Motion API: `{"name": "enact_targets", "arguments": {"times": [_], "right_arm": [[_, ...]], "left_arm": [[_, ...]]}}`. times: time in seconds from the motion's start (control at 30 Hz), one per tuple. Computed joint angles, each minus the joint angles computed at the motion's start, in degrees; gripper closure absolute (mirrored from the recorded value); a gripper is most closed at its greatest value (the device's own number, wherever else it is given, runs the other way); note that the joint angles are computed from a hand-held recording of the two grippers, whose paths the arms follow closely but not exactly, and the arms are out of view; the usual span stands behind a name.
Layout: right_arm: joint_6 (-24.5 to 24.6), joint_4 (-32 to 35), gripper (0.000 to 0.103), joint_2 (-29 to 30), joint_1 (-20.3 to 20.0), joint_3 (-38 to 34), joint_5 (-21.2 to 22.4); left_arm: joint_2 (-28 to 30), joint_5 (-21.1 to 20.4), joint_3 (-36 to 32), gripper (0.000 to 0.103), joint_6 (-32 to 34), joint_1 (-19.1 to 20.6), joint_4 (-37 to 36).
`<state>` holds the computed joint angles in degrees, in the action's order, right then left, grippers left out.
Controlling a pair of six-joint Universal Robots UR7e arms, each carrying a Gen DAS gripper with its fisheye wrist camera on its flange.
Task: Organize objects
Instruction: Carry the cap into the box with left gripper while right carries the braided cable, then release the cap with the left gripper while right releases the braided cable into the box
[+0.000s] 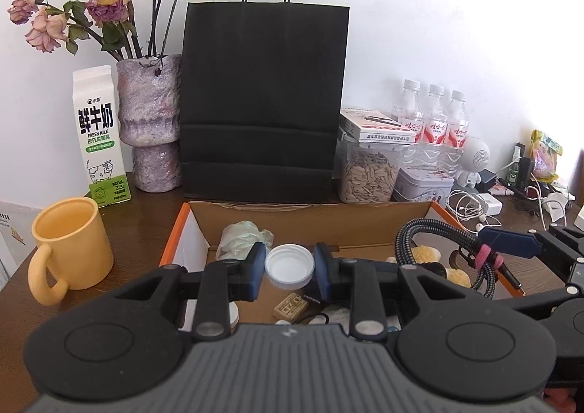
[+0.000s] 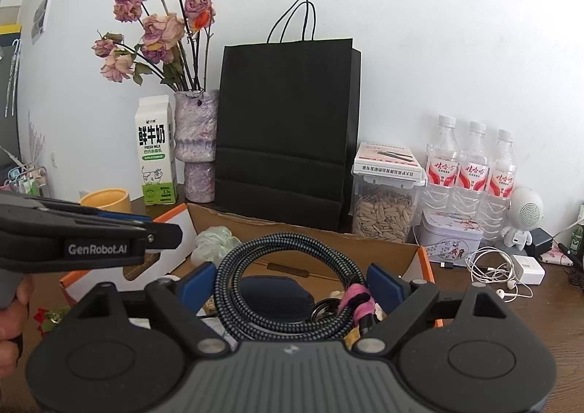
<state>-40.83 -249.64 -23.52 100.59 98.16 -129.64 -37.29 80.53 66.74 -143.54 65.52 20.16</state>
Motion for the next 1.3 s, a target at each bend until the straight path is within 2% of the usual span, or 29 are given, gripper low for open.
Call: {"name": "enact_targets", "arguments": {"times": [0.23, 0.3, 0.33, 0.37, 0.4, 0.83, 1.03, 1.3], "right_arm": [[0.8, 3.0, 0.013, -0.9, -1.7, -0.6, 1.7], [2.1, 4.1, 0.011, -1.4, -2.0, -0.2, 1.8], [2.6, 4.5, 0.001, -1.6, -2.1, 0.0, 1.8], [3.1, 4.4, 0.0, -1.7, -2.2, 0.1, 1.7], [3.3, 4.1, 0.0, -1.7, -2.2, 0.4, 1.9], [2.1, 3.5, 0.0, -1.4, -1.5, 0.6, 1.3], [0.8, 1.4, 0.0, -0.7, -0.5, 0.6, 0.5], [2.0, -1.1, 0.0, 0.5, 1.7, 2.5, -2.0]], "left_arm": [[3.4, 0.1, -5.0, 0.071, 0.3, 0.4, 2.6], [3.7, 0.1, -5.8, 0.05, 0.3, 0.5, 3.4], [3.7, 0.0, -5.8, 0.028, 0.2, 0.6, 3.3], [3.7, -0.4, -5.7, 0.006, -0.1, 0.6, 2.9], [3.3, -0.8, -5.0, 0.0, -0.3, 0.5, 1.8], [2.4, -1.6, -3.9, 0.0, -1.0, 0.2, 1.5], [-0.2, -1.5, -0.2, 0.0, -1.3, 0.2, -0.4], [-5.1, -1.9, 6.0, 0.0, -2.2, 0.3, -1.9]]}}
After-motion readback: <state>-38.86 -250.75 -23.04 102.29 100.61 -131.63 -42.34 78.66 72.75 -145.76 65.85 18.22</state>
